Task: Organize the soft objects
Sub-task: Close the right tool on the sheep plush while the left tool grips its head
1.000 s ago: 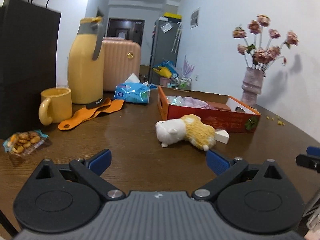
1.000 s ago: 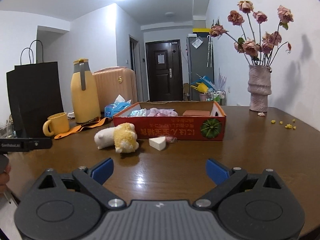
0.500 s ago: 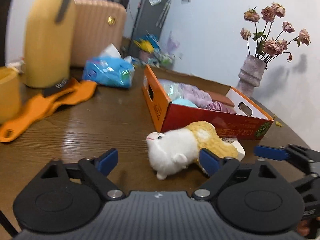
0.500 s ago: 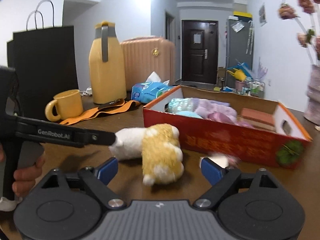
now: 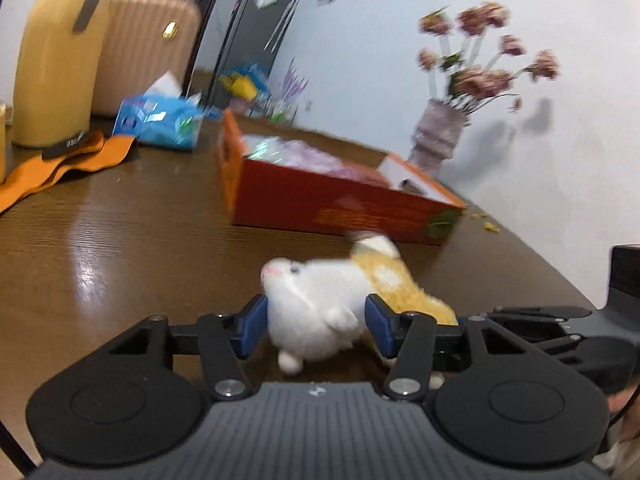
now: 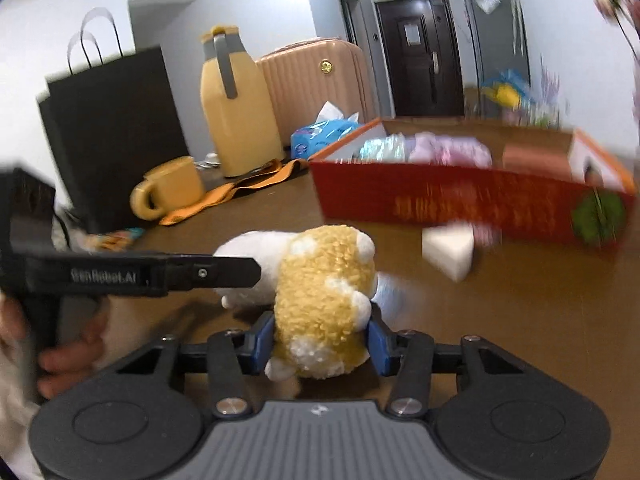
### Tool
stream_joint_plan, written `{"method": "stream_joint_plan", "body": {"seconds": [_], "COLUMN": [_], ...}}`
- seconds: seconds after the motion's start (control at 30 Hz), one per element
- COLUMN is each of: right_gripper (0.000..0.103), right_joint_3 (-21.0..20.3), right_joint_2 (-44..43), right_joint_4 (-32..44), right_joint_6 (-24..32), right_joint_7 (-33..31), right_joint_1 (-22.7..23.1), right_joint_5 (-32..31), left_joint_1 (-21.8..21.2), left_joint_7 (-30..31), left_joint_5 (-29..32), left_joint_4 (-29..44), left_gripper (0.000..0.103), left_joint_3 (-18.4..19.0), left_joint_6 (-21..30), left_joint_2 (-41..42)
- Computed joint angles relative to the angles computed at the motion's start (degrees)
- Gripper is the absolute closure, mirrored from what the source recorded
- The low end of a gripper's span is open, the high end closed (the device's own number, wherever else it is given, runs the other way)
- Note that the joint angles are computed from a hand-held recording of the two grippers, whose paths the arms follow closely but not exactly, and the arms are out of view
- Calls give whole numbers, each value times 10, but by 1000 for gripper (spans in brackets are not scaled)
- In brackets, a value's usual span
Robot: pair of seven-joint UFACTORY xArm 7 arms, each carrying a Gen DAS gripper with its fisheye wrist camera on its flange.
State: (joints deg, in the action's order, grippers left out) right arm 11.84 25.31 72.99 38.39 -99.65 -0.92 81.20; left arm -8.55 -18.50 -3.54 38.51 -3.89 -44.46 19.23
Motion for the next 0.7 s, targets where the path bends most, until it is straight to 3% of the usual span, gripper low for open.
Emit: {"method": "stream_joint_plan", "body": {"seconds": [0.1,0.2,0.27,0.3,0.33,0.4,0.43,0.53,0.63,0.7], "right_gripper": [57,58,59,60,60,60,60,60,61,61], "right_joint_3": [-19,-39,-49,-52,-54,-56,-56,-54,-48,-44], "right_joint_2": [-31,-42,-34,-26,-19,-7,-1,13,37,56], "right_joint_4": [-36,-46,-37,-30,-22,-10,-4,11,39,61], "right_joint_6": [100,182,232,255,272,286,285,257,263,275], "right_joint_7": [50,62,79,89,104,134,145,182,238,270], "right_joint_1": [-42,-74,-90,-97,-103,-109,-111,-108,-117,-124], "right_joint_5": [-28,-35,-40,-40,-42,-38,-34,-23,-21,-28], "left_joint_1": [-17,-77,-94,-87,-70,-63,-96,-138,-143,-143], "left_joint_7": [-5,77,102,88,60,56,78,159,174,175], "left_joint_5": [-9,-103,-131,-112,-68,-52,-80,-167,-178,-188], "left_joint_4": [-27,-19,-9,-9,-9,-3,1,8,-6,-2], "left_gripper": [30,30,36,46,50,48,40,23,14,14], "left_joint_3": [-13,-7,-11,-16,-24,-37,-19,-16,-21,-23], "left_joint_6": [-35,-67,-66,-53,-34,-11,-8,-13,-34,-33], "left_joint_2": [-13,-4,-5,-12,-20,-27,-27,-24,-27,-20]}}
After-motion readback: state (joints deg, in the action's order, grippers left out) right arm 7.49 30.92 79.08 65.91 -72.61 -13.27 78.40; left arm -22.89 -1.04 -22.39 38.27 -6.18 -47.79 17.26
